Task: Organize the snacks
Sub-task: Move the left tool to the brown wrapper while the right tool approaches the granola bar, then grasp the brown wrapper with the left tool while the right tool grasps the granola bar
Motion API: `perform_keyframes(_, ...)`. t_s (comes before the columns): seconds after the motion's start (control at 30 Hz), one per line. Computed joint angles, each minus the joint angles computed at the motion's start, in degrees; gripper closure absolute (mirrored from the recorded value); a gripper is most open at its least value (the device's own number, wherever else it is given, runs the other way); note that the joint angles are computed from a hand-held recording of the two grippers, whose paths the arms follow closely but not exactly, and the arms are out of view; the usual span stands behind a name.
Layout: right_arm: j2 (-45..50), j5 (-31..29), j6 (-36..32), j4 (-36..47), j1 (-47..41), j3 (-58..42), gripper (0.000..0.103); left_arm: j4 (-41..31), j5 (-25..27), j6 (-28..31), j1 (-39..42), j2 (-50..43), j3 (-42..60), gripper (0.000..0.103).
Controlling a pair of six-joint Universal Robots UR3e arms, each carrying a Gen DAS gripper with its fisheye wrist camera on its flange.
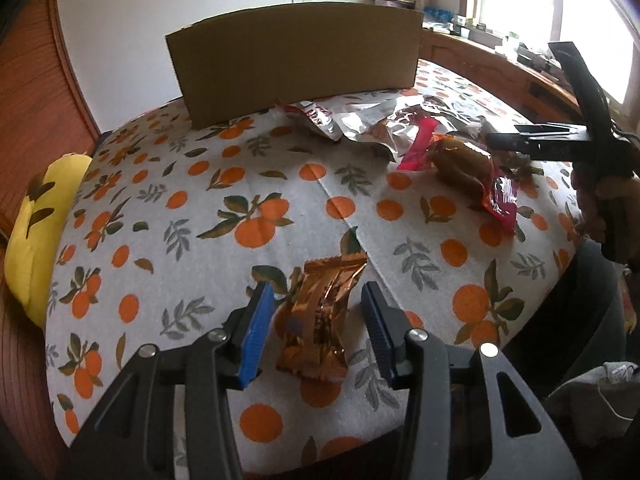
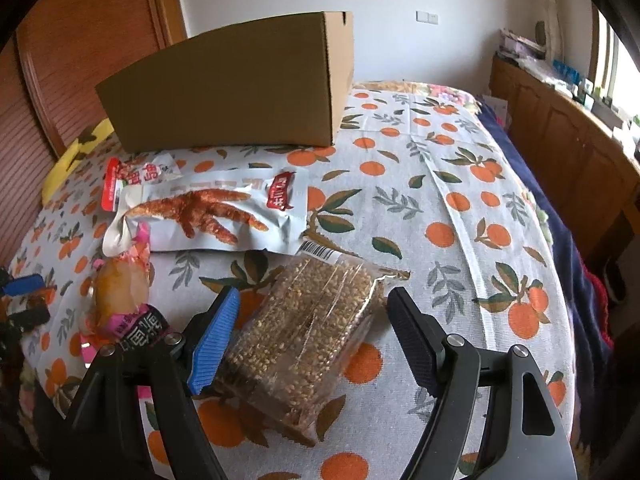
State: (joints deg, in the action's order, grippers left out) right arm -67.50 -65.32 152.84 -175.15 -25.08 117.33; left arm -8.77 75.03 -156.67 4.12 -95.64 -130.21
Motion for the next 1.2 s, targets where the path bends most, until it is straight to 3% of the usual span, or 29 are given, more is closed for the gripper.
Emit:
perform_keyframes(0.13, 0.59, -3.64, -0.54, -4.15, 2.29, 1.26, 0.026, 3.21, 1.89, -0.52, -0.67, 0.29, -1.89, 0.057)
perform_keyframes(0.3, 2.40, -11.29, -0.19, -12.04, 6.51, 2.11, 0.026, 3.33, -0.20, -2.07, 1.00, 1.31, -3.41, 0.059)
perform_keyframes(0.4, 2.72, -12.84, -0.24, -13.79, 7.30, 2.46, 0.026, 3.83, -1.01, -2.36, 1.48, 1.49, -3.98, 0.076)
perform_keyframes(0.63, 1.53, -9.16, 2.34, -8.09, 4.52, 1.30, 0.026, 4.52, -1.98, -2.45, 1.07, 2.46, -4.86, 0.083)
perform_keyframes(0.7, 0.90, -6.91, 2.73, -5.66, 3.39, 1.32, 0.029, 4.48, -2.26, -2.47, 0.83, 2.93, -4.90, 0.083)
perform_keyframes(0.83, -1.25, -5.60, 2.40, -6.20, 2.74, 3.91, 0.045, 4.19, -2.56, -2.71, 0.22, 3.88, -4.75, 0.084)
perform_keyframes(1.0, -2.87, -6.03, 1.03, -6.98, 2.63, 6.41, 0.050, 2.81, -4.56, -3.87, 0.55, 4.79, -3.96, 0.084)
perform_keyframes(1.2, -6.57, 0.57, 0.21, -3.73, -1.94, 9.20, 0.055, 2.06, -5.83, -5.05, -0.23, 5.01, -2.71, 0.083)
